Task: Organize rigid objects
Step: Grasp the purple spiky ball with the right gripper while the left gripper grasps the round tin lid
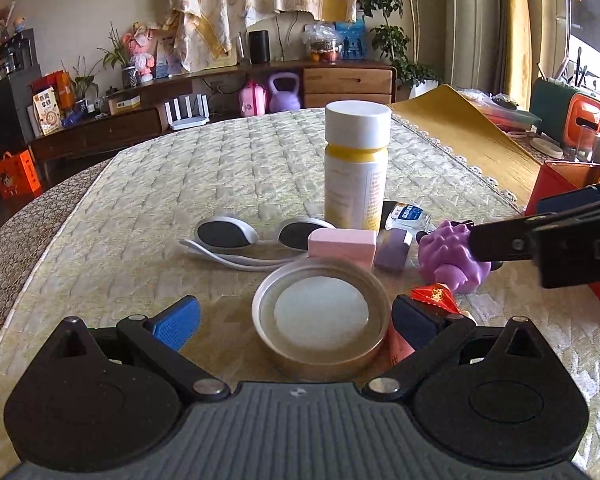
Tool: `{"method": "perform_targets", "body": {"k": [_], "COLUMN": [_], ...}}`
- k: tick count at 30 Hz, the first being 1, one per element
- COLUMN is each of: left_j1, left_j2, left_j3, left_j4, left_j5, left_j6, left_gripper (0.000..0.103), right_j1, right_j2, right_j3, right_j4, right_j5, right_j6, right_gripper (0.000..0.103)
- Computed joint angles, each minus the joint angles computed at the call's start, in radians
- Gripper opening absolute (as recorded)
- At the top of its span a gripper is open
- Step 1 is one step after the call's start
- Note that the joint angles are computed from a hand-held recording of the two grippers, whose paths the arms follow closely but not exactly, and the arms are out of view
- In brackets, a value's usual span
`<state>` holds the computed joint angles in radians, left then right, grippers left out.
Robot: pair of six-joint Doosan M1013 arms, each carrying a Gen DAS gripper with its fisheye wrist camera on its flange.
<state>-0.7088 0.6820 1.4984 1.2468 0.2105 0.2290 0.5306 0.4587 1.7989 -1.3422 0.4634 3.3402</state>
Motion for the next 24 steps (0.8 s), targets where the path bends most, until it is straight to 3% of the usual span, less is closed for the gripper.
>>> {"method": "perform_targets", "body": {"k": [6, 14, 18, 24], "left_j1": [0.003, 0.006, 0.005, 0.004], "left_j2": [0.009, 0.015, 0.014, 0.012], "left_j3": [-0.013, -0.021, -0.018, -0.018], "left_j4": [-0.073, -0.214, -0.196, -0.208], "left_j5": [-0.003, -0.005, -0.005, 0.014], "left_j6": [0.062, 0.207, 0.192, 0.195], "left_gripper": [0.100, 0.077, 0.077, 0.077], "right_j1": [-0.006, -0.028, -0.043, -0.050], "right_j2": [0.021, 0.034, 0.030, 0.019], "right_j3": [-0.023, -0.038, -0.033, -0.020], "right_j4": [0.054, 0.170, 0.245, 0.258], "right_j5": [-0.019, -0.070, -0.110, -0.120], "right_j6": [-0.045, -0.106, -0.135, -0.129], "right_gripper": [0.076, 0.072, 0.060, 0.059]}}
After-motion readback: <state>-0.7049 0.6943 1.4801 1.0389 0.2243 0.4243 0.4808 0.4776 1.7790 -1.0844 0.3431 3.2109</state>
